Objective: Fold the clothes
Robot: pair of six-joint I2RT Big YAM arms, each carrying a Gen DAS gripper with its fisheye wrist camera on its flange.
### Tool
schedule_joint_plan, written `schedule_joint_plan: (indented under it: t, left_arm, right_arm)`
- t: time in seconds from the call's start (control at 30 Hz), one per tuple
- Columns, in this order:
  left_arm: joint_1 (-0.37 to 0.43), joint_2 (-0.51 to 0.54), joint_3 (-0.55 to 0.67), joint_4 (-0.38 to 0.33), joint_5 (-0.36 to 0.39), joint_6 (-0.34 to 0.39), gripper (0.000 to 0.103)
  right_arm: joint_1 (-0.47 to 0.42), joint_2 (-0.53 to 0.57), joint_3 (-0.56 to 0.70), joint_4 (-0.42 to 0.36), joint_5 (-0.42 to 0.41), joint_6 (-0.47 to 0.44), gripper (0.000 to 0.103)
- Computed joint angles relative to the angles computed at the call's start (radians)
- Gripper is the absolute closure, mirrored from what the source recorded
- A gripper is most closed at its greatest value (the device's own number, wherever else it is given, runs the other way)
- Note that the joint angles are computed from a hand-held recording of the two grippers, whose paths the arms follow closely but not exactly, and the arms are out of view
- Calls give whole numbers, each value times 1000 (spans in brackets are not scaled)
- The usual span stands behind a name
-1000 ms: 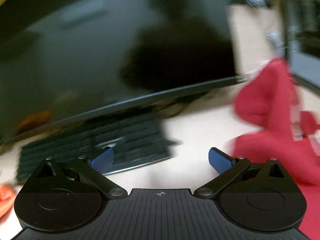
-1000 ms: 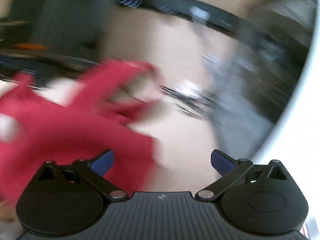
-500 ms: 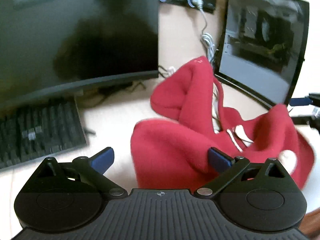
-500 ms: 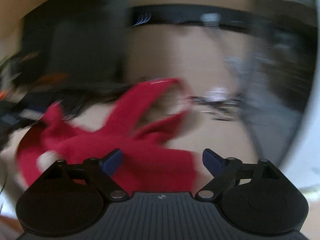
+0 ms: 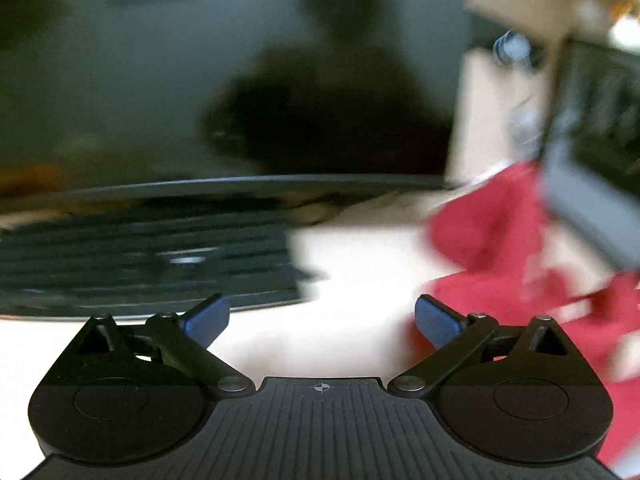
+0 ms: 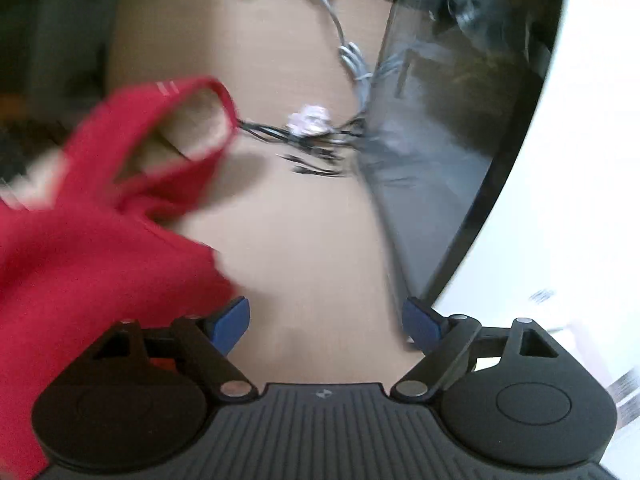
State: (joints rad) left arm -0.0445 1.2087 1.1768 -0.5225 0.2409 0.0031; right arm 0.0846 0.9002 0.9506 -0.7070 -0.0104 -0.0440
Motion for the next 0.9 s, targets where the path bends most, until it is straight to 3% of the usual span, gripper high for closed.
schedule_joint_plan:
  t: [0.07, 0.1, 0.17, 0.23, 0.33, 0.4, 0.47, 0.53, 0.67, 0.73, 0.77, 0.8, 0.83, 0.9]
  left_arm:
    - [-34, -17, 10, -3, 32, 33, 1]
    - [-60, -15, 19, -3, 24, 51, 2]
    - [-115, -3, 41, -4, 3, 74, 5]
    - [-152, 7, 63, -18, 28, 99, 25]
    - [-211, 41, 98, -49, 40, 231, 25]
    - [-250, 91, 152, -124, 14, 348, 19]
    - [-266, 144, 208, -196, -17, 418, 15]
    - [-253, 203, 272, -276, -13, 436, 9]
    - [-210, 272, 329, -387, 50, 397, 12]
    - [-220, 249, 292, -361, 49, 384, 50]
    - [-233, 221, 259, -328, 32, 387, 56]
    - [-252, 189, 227, -289, 4, 392, 69]
    - [-275, 154, 197, -246, -36, 400, 79]
    - [-308, 85, 139, -154, -96, 418, 79]
  right_arm:
    - [-22, 5, 26, -3, -150, 78, 32]
    - [-18, 12, 36, 4, -187, 103, 34]
    - [7, 32, 53, 26, -213, 128, 36]
    - [35, 48, 63, 40, -206, 125, 36]
    - [71, 53, 63, 47, -204, 103, 36]
    - [84, 53, 61, 47, -213, 83, 36]
    - [86, 49, 58, 37, -226, 61, 36]
    - [87, 40, 51, 33, -227, 44, 36]
    - [72, 22, 28, -3, -226, 46, 31]
    - [61, 23, 15, -28, -225, 54, 31]
    - [56, 23, 6, -35, -227, 60, 31]
    - [51, 21, -3, -38, -231, 68, 31]
    - [47, 18, -8, -37, -235, 76, 30]
    - [47, 11, -14, -28, -231, 83, 30]
